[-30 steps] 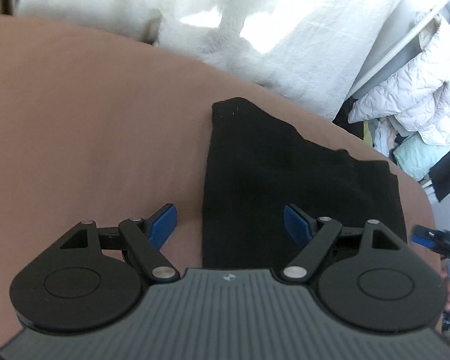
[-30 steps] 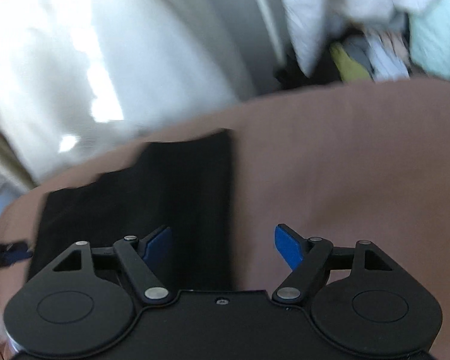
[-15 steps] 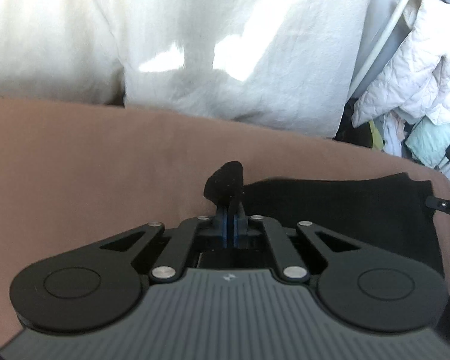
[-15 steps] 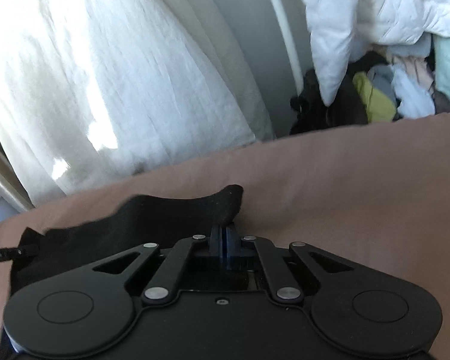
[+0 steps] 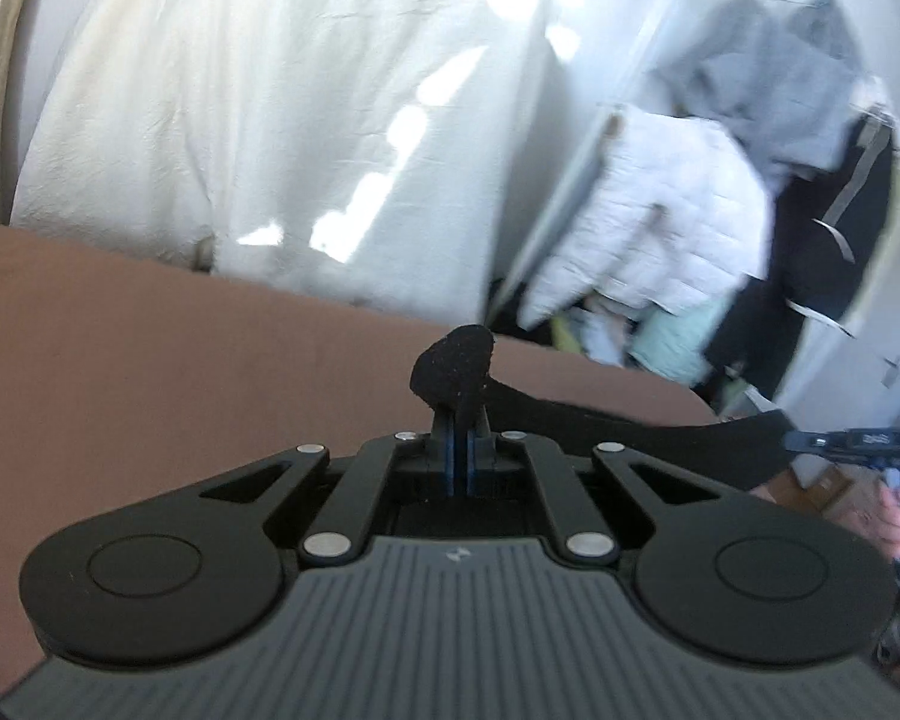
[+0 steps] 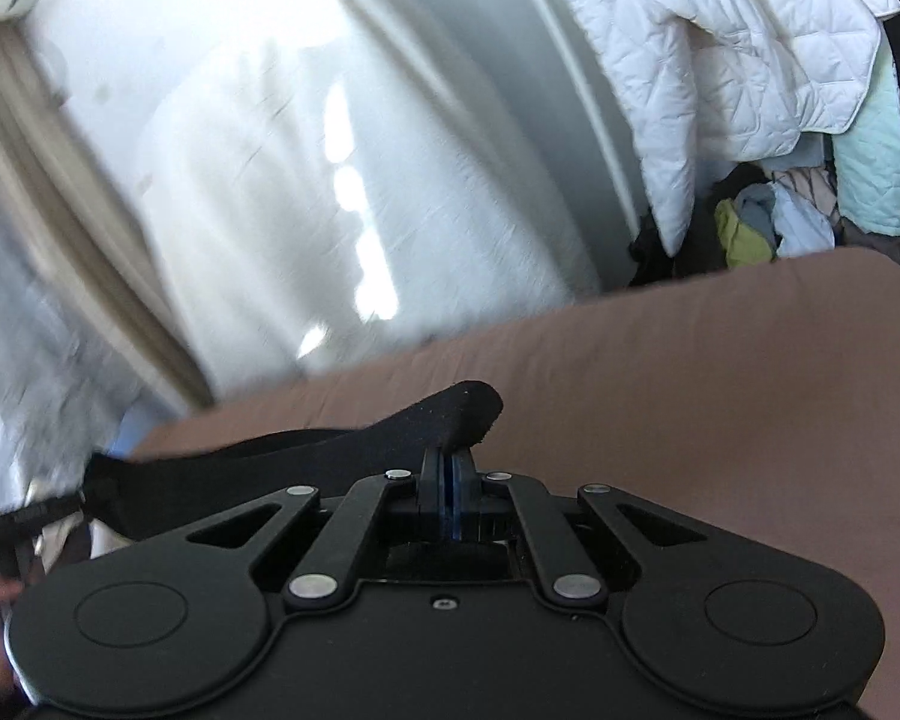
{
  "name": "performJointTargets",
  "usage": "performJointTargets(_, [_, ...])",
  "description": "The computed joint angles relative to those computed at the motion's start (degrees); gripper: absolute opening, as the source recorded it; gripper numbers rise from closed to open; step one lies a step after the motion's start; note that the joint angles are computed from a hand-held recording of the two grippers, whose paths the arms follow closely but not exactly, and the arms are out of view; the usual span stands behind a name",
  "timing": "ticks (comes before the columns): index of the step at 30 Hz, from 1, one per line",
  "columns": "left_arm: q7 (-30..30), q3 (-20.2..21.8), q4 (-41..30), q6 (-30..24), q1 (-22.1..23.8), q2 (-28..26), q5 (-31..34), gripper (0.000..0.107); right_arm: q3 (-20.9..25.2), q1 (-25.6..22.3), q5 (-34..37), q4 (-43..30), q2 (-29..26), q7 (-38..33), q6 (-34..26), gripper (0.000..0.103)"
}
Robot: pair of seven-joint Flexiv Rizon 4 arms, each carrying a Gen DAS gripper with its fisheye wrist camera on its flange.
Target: Fold clothes
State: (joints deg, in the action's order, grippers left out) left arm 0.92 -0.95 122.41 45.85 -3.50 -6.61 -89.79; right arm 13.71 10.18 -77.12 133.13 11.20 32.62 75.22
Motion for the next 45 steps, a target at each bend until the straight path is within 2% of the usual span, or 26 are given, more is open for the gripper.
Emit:
performJointTargets(1, [-1.4, 1.7, 4.1, -1.8, 0.7, 3.1, 2.9, 0.004, 1.6, 1.7, 6.1, 2.5, 2.2, -3.1, -1.1, 0.005])
performJointTargets(3, [-7.1, 4.4, 11.1, -1.6, 1.7, 7.1, 10.5, 0.004, 5.2, 6.0, 19.2, 7.2, 6.4, -8.0, -3.9, 0.005])
performJointTargets(5, [-13.0, 6.1, 15.4, -2.1, 3.4, 7.6, 19.2, 0.006, 7.9, 10.8, 31.1, 10.4, 8.2, -12.0, -6.5, 0.005])
performJointTargets(7, [-21.6, 5.8, 16.6, 2.5, 4.2, 6.0, 29.7, 0.006, 10.0, 16.9, 44.7, 10.4, 8.1, -16.5, -13.9, 0.01])
performJointTargets(8, [-22.4, 5.3, 16.9, 4.2, 4.1, 5.8, 30.1, 0.006, 11.1, 18.9, 49.2, 9.0, 7.6, -17.3, -19.8, 0.01])
performJointTargets(10, [-21.5, 4.6, 17.3, 5.9, 3.5, 7.4, 28.2, 0.014, 13.2, 18.5, 50.0, 7.7, 7.3, -17.3, -23.7, 0.012])
performJointTargets(11, [-19.1, 4.2, 17.7, 7.3, 2.8, 8.7, 26.3, 0.019, 12.8, 18.0, 46.6, 8.5, 7.6, -13.8, -21.6, 0.015])
performJointTargets(13, [-13.0, 3.5, 18.9, 12.2, 0.6, 11.5, 22.2, 0.046, 12.9, 14.9, 39.2, 9.9, 7.8, -7.6, -15.5, 0.034])
performJointTargets(14, [-11.3, 3.8, 19.1, 12.6, 0.0, 12.5, 20.3, 0.047, 11.8, 14.0, 34.8, 10.5, 7.7, -4.6, -12.4, 0.04])
performJointTargets(15, [-9.9, 4.3, 19.2, 12.6, -0.4, 13.4, 18.6, 0.047, 12.6, 12.9, 33.7, 9.3, 6.7, -5.2, -13.0, 0.048])
performJointTargets(17, [-7.4, 5.0, 19.3, 12.4, -1.1, 15.3, 15.1, 0.047, 12.3, 13.2, 31.2, 7.0, 5.0, -6.3, -14.9, 0.049])
performJointTargets(20, [-4.6, 6.0, 18.7, 10.2, -1.3, 16.3, 10.2, 0.057, 11.5, 16.0, 33.4, 3.1, 1.2, -12.9, -21.5, 0.05])
performJointTargets(23, [-6.1, 3.9, 16.9, 11.8, -1.5, 12.6, 9.8, 0.059, 10.2, 18.4, 34.9, -0.5, -2.5, -18.7, -27.3, 0.055])
performJointTargets(26, [-8.9, 0.9, 14.1, 15.2, -3.3, 6.9, 11.3, 0.059, 8.7, 19.7, 38.0, -1.3, -4.6, -21.0, -28.4, 0.058])
performJointTargets(28, [-9.0, -0.6, 14.3, 21.7, -5.0, 4.7, 15.2, 0.06, 7.8, 20.3, 41.1, -1.8, -5.7, -22.9, -28.6, 0.058])
performJointTargets(30, [-9.3, -1.4, 15.2, 27.8, -6.5, 3.0, 19.1, 0.063, 7.6, 21.4, 45.6, -3.1, -6.9, -27.8, -30.3, 0.058])
performJointTargets(32, [-8.8, -1.6, 16.8, 31.2, -7.2, 2.9, 20.4, 0.063, 8.0, 23.0, 49.9, -5.1, -7.6, -34.8, -34.9, 0.054])
performJointTargets(33, [-11.9, -0.3, 17.9, 29.8, -6.3, 4.0, 23.9, 0.063, 8.2, 23.6, 51.2, -5.5, -7.5, -37.5, -36.3, 0.036])
performJointTargets(34, [-15.7, 1.3, 19.1, 27.6, -4.9, 5.4, 27.8, 0.063, 8.4, 24.2, 52.4, -6.0, -7.4, -40.2, -37.7, 0.007])
performJointTargets(36, [-21.0, 4.0, 21.1, 24.1, -2.1, 7.8, 34.0, 0.063, 8.9, 25.2, 56.1, -6.6, -6.9, -43.7, -40.5, 0.006])
performJointTargets(38, [-22.7, 5.4, 21.9, 22.2, -0.2, 9.5, 38.5, 0.063, 9.6, 26.0, 57.9, -6.5, -6.0, -45.3, -42.2, 0.005])
performJointTargets(41, [-20.0, 5.0, 22.4, 24.8, -1.0, 11.4, 36.4, 0.063, 10.3, 26.9, 58.1, -6.1, -4.7, -45.4, -44.4, 0.005])
performJointTargets(42, [-16.3, 4.6, 22.6, 26.2, -2.5, 12.0, 32.3, 0.063, 10.5, 27.0, 57.6, -6.6, -4.7, -44.5, -45.9, 0.006])
performJointTargets(43, [-12.1, 4.3, 22.7, 27.5, -4.2, 12.7, 27.6, 0.063, 10.6, 27.2, 56.8, -7.2, -4.9, -43.3, -47.4, 0.012])
performJointTargets(45, [-4.3, 3.9, 22.7, 28.2, -6.8, 14.1, 19.9, 0.062, 10.9, 27.5, 54.5, -7.6, -4.9, -41.0, -48.9, 0.016])
